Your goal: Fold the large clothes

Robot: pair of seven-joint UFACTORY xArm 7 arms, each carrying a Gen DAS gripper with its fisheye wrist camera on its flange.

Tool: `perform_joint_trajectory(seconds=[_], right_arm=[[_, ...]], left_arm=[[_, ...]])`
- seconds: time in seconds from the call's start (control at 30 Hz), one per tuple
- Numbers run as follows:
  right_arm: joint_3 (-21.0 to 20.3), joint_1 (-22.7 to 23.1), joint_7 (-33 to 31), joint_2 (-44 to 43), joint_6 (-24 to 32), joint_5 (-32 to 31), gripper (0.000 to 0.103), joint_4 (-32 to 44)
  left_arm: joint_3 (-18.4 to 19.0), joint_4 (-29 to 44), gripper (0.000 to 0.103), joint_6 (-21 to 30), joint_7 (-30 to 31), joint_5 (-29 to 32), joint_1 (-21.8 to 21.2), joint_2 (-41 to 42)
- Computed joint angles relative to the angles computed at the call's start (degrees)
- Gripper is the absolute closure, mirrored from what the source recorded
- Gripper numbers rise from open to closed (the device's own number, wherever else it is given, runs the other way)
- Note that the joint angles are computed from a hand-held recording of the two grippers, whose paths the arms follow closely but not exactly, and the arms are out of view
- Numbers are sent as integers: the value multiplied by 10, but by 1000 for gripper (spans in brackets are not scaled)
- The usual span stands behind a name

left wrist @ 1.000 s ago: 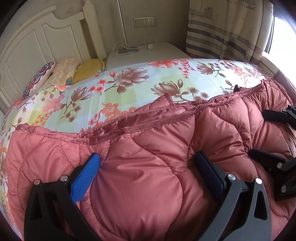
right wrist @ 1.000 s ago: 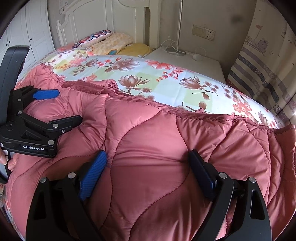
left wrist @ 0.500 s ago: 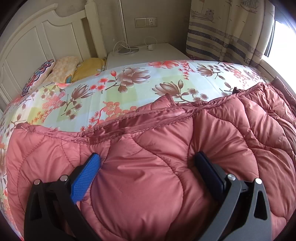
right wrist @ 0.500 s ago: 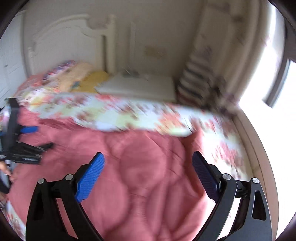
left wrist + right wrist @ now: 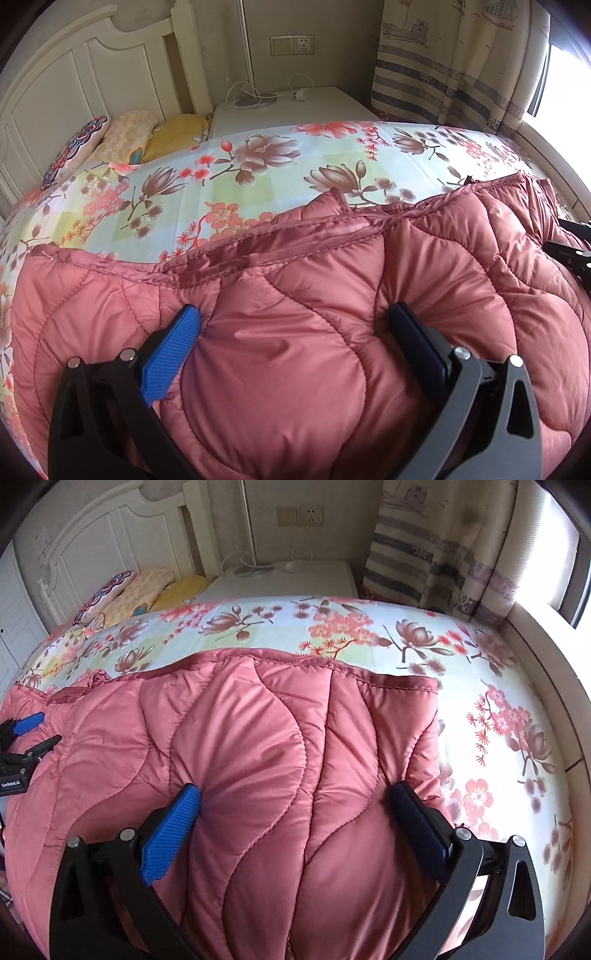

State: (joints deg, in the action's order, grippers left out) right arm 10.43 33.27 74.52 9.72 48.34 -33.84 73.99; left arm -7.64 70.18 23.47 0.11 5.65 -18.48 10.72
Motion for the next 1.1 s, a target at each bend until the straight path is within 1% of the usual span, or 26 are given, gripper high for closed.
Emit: perform_joint_trajectory(seconds=[0.17,0.2,0.23,0.27,0.3,0.33,0.4,0.43,0.47,0.5,0.53,0.57,0.6,0.63,0.67,0.7,0.73,0.77,0.8,0.97,1.0,1.03,1.07,1.1], right_arm=[[1,2,-7,1,11,3,5,6],[12,-7,-13,3,24,5,5,14],[4,9,-20,8,61,7,5,37],[-6,35,-15,17,116,-7,5,72],[7,38,-1,21,147,-34,5,92],[3,64,27,18,158,-81,5,109],[14,73,39,17,130,-119,5,126],[19,82,28,32,116,-135,5,151],[21,91,3,55,109,-138,5,182],[20,97,-26,76,105,-130,5,207],[22,101,-72,111,97,-109,5,244],[21,106,-99,136,96,-95,5,268],[19,112,-126,171,111,-78,5,303],[15,118,-141,196,128,-63,5,329],[0,127,-153,213,127,-35,5,338],[8,114,-145,214,107,-32,5,324],[-1,112,-128,201,68,-33,4,291],[-4,105,-125,192,42,-18,4,272],[-9,102,-126,187,28,-6,4,262],[-42,122,-122,178,-2,3,4,238],[-45,125,-121,176,-5,3,4,235],[-47,129,-118,175,-3,3,4,235],[-48,131,-117,175,-3,3,4,235],[-50,132,-117,175,-2,3,4,237]], left_arm=[[0,1,2,-1,4,-3,1,1],[-1,0,2,-1,5,-4,1,1],[0,1,2,-1,6,-5,2,1],[0,1,2,-1,6,-5,1,1],[-1,1,2,0,6,-5,2,1],[-1,1,2,0,7,-6,2,1],[-1,0,2,0,8,-8,2,0],[-1,1,2,0,9,-9,3,1],[-1,1,2,0,9,-9,2,1],[-1,1,2,-1,9,-8,2,1],[-1,0,2,-1,9,-9,2,1],[-1,0,2,-1,9,-9,2,1],[-1,-1,2,-2,8,-8,2,0],[-1,-1,2,-2,9,-8,2,0],[0,-1,2,-2,9,-8,2,0],[1,0,2,-2,7,-7,2,1],[1,1,2,-1,5,-6,2,2],[1,2,2,0,4,-5,1,2],[2,4,2,1,1,-2,0,3],[1,5,2,4,3,-5,2,0],[5,2,2,6,-11,1,1,-11],[6,-9,2,-4,-15,0,2,-23],[0,-26,2,-25,5,-25,13,-42],[-6,-43,2,-47,37,-66,25,-63]])
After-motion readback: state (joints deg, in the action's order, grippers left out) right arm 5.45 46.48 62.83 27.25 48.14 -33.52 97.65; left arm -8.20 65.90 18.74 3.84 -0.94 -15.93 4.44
